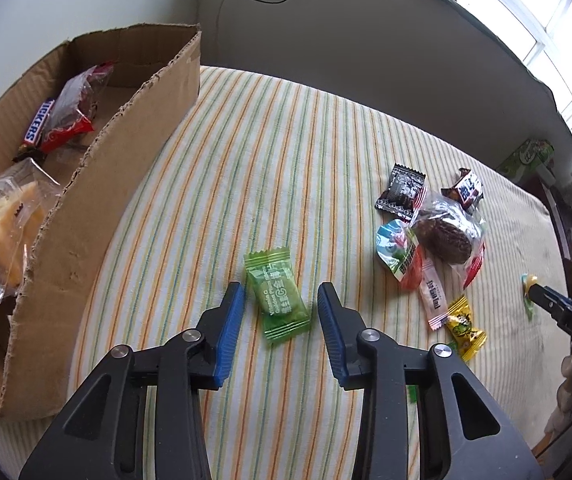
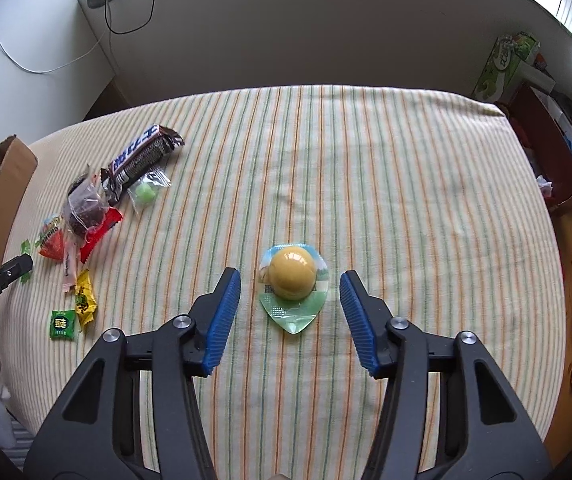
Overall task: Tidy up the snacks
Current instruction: 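Grasp the yellow ball on green wrapper with the right tool while the left tool grasps the green candy, then carry the yellow ball and green candy with both tools toward the box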
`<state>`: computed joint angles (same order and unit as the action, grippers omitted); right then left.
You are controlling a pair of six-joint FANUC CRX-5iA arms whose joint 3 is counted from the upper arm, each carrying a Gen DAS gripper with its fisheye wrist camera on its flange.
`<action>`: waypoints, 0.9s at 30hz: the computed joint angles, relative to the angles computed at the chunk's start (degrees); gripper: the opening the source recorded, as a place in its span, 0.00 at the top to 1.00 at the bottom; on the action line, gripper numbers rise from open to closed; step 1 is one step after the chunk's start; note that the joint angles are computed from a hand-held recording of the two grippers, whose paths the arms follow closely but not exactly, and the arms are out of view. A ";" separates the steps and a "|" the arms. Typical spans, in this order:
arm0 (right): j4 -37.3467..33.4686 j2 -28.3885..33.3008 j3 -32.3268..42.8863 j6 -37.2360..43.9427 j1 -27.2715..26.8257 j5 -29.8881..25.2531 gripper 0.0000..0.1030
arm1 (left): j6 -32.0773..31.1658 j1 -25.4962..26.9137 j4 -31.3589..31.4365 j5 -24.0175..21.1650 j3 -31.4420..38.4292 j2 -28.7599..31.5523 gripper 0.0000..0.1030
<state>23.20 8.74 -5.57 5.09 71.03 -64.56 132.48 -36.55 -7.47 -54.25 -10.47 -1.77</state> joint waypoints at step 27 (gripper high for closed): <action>0.79 0.24 -1.11 1.06 -1.01 2.36 0.70 | -1.66 0.99 0.70 0.85 -1.82 -2.14 0.80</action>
<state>23.99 8.97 -6.68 6.14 70.02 -62.20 130.81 -35.56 -6.77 -53.40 -12.29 -3.91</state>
